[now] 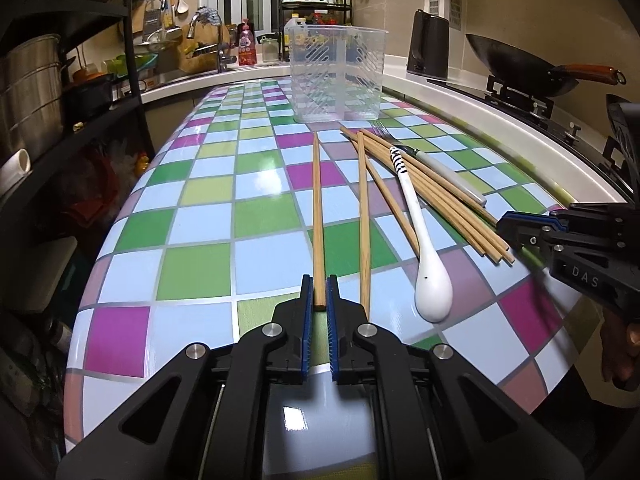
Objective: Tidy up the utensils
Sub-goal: 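Close the left tool on a wooden chopstick while the right tool grasps another chopstick, then lift both held chopsticks and carry them over the clear plastic container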
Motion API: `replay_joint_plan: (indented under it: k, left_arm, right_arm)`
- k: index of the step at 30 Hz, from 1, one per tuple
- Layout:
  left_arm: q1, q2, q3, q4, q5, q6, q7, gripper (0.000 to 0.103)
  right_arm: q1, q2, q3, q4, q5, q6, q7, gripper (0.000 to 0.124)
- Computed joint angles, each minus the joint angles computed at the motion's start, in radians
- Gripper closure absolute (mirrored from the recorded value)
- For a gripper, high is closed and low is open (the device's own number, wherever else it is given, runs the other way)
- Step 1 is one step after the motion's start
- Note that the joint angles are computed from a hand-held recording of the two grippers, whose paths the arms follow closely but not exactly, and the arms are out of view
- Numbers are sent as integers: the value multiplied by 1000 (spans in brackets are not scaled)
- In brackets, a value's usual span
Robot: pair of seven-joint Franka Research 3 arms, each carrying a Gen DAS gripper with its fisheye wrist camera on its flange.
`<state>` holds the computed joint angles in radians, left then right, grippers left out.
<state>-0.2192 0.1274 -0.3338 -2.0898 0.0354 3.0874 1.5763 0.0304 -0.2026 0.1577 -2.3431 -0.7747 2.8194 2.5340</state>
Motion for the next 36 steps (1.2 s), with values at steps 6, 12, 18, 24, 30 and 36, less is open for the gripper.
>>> replay_joint_plan:
  k: [6,12,18,24,30,36]
  left_arm:
    - [33,5,-43,-6,-78,20,51,96]
    - [27,4,-35,-29,-51,70,20,96]
    - [28,2,-30,-36,-8,85,-30,96]
    - [34,1,-32,-34,36,81,-67,96]
    - [115,-32,-126,-49,-64,110,25,96]
    - [208,-66,-248,-42,-265,150,203,96]
  right_arm:
    - [-18,-2,5,-12,-16,34,54,116]
    - [-33,0,15,-13,-44,46,108,117]
    - [-27,1,10,-12,-55,46,121,119]
    - [-29,1,12,-9,-69,43,132,119]
    - [-31,-24,19,13,-99,25,136,119]
    - [-69,-63,49,50,-212,13,239,119]
